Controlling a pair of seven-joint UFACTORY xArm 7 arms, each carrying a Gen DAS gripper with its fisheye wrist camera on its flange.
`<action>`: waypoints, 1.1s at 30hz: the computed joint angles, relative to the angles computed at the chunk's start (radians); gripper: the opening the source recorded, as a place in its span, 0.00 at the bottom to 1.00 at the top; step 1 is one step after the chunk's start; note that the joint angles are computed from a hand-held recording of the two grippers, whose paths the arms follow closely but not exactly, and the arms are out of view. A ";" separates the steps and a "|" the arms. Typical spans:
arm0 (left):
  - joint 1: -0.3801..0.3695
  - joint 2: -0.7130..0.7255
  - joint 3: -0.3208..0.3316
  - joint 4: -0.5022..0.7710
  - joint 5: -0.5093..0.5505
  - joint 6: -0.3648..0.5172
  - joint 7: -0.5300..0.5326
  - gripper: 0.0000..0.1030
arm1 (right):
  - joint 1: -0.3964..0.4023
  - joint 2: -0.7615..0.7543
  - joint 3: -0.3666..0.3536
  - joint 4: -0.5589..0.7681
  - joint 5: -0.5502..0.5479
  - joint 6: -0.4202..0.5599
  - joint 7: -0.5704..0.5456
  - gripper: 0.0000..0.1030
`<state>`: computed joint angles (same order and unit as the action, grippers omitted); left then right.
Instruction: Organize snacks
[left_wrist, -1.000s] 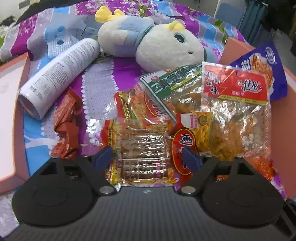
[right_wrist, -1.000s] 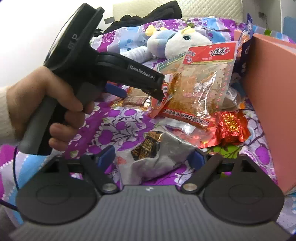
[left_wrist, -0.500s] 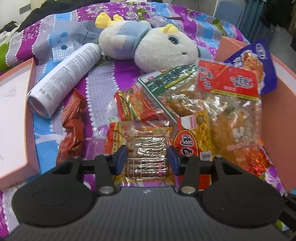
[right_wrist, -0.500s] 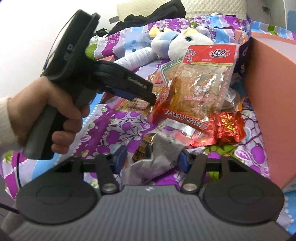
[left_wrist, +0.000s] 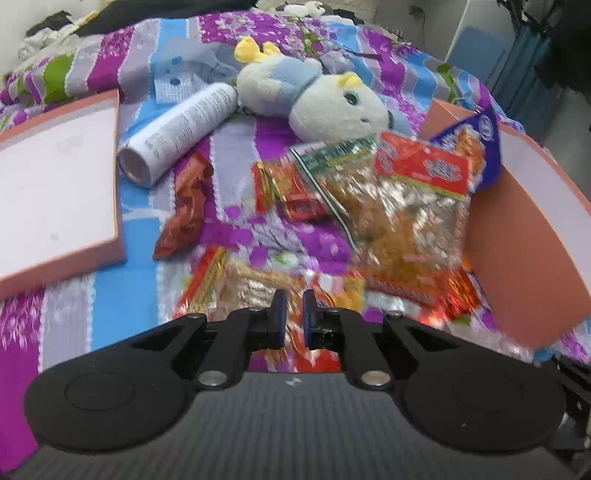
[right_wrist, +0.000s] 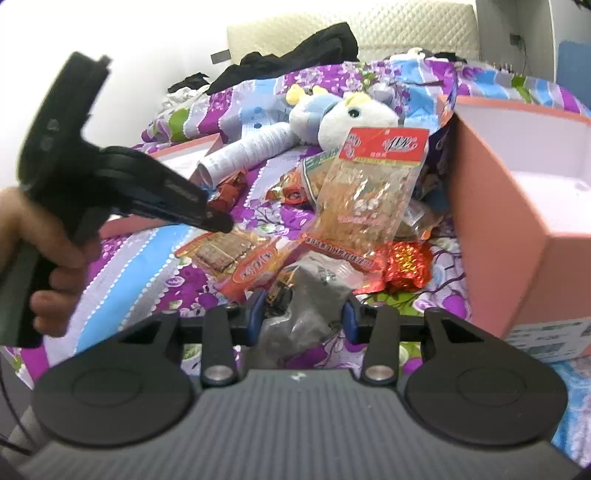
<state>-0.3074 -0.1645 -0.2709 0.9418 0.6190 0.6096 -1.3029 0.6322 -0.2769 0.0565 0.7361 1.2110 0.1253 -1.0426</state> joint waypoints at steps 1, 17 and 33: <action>-0.006 -0.010 -0.004 -0.006 -0.013 0.014 -0.001 0.10 | -0.006 -0.009 0.005 -0.010 -0.011 -0.002 0.014 0.41; 0.002 -0.032 -0.020 -0.073 -0.054 -0.027 0.079 0.39 | 0.087 -0.078 -0.118 -0.127 -0.052 -0.030 0.058 0.41; -0.134 0.196 0.020 0.125 0.142 0.142 0.268 0.64 | -0.005 -0.056 -0.045 -0.096 0.098 0.017 -0.084 0.41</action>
